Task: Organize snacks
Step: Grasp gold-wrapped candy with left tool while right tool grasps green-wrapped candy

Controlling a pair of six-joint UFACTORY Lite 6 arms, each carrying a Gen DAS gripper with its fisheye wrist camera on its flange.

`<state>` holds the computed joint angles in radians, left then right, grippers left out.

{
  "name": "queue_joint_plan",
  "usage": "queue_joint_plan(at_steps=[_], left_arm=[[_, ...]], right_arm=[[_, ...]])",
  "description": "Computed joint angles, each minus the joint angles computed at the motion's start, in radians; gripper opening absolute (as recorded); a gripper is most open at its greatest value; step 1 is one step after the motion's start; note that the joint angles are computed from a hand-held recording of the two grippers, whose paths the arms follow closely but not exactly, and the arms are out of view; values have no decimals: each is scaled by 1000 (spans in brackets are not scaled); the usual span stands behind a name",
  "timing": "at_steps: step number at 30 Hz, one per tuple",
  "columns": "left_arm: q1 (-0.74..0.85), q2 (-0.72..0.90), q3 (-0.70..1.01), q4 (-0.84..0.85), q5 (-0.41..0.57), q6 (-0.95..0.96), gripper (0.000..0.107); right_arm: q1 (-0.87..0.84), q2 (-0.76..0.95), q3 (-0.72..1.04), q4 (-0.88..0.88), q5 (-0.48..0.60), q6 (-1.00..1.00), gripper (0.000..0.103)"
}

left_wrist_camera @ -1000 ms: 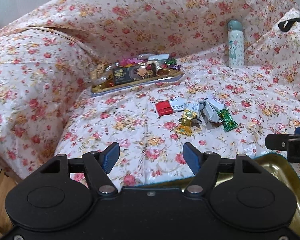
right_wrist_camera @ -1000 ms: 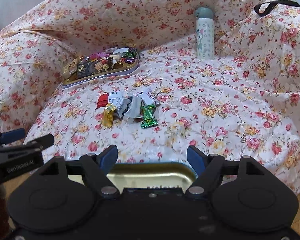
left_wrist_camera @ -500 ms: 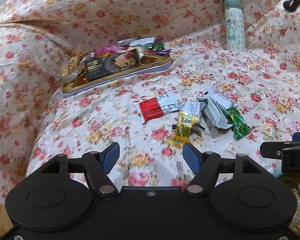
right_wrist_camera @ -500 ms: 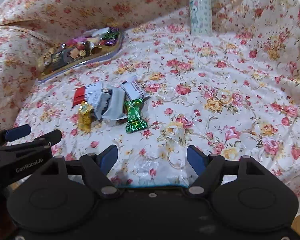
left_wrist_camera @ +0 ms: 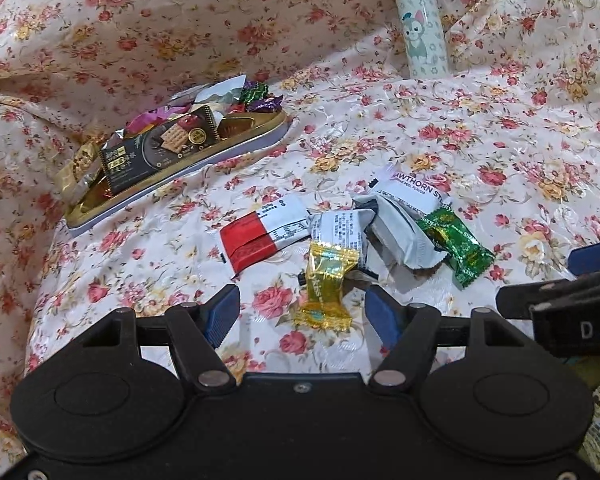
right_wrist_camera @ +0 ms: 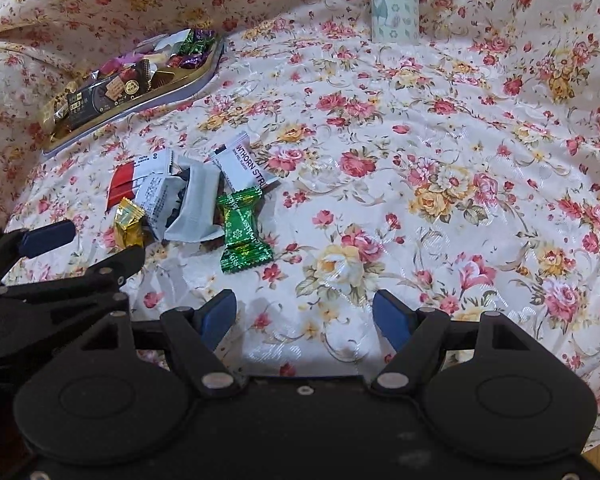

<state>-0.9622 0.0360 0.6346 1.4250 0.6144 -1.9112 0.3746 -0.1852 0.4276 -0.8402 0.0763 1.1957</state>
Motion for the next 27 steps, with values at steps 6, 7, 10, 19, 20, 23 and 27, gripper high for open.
queue_joint_plan(at_steps=[6,7,10,19,20,23,27], left_arm=[[73,23,23,-15,-95,36,36],[92,15,19,-33,-123,51,33],[112,-29,-10,-51,-146,38,33],[111,-156,-75,-289,-54,249,33],[119,-157,-81,-290,-59,255,34],[147,-138,-88,-276,-80,249,40],[155,-124,-88,-220,-87,210,40]], right_arm=[[3,11,2,-219,5,217,77],[8,12,3,-254,10,253,76],[24,15,6,-376,28,371,72],[79,38,37,-722,65,691,69],[84,47,46,-768,67,732,69],[104,89,77,-919,82,870,68],[136,150,118,-1041,133,966,66]])
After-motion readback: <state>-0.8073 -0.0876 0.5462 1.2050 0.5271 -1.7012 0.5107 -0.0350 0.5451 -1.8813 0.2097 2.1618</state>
